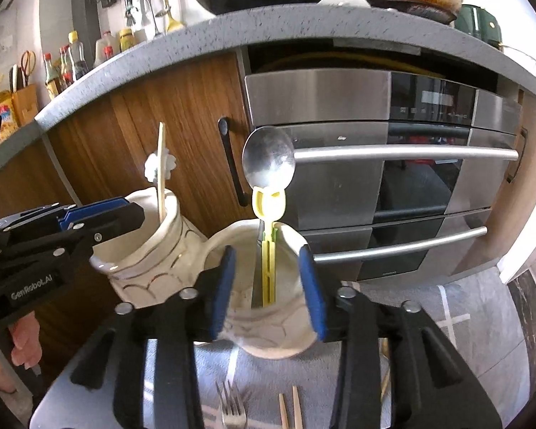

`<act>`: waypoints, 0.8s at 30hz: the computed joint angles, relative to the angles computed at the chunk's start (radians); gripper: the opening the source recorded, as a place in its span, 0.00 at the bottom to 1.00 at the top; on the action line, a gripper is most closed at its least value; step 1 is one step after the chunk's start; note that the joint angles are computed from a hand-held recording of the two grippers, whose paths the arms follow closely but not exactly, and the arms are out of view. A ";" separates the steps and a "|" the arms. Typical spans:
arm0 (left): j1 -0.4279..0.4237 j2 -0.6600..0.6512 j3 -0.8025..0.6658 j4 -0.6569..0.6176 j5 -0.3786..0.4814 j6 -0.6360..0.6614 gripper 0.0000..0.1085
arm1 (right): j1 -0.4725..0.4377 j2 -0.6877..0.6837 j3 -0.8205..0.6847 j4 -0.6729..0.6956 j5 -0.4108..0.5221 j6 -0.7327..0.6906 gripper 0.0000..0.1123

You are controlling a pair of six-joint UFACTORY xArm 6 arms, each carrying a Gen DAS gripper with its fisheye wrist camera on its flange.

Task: Organize utensils
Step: 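Open the left tool over the larger pot while the right tool releases into the smaller pot, then move both open tools back to the remaining utensils on the cloth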

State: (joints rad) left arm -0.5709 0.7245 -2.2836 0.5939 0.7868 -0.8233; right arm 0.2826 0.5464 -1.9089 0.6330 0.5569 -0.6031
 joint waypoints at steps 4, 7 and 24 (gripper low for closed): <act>-0.018 -0.103 0.158 0.101 -0.053 -0.110 0.52 | -0.019 -0.090 0.122 0.086 -0.031 -0.057 0.63; -0.037 -0.174 0.269 0.166 -0.074 -0.184 0.65 | -0.044 -0.177 0.241 0.154 -0.047 -0.118 0.75; -0.125 -0.220 0.496 0.167 -0.113 -0.358 0.86 | -0.213 -0.368 0.632 0.066 -0.247 -0.135 0.87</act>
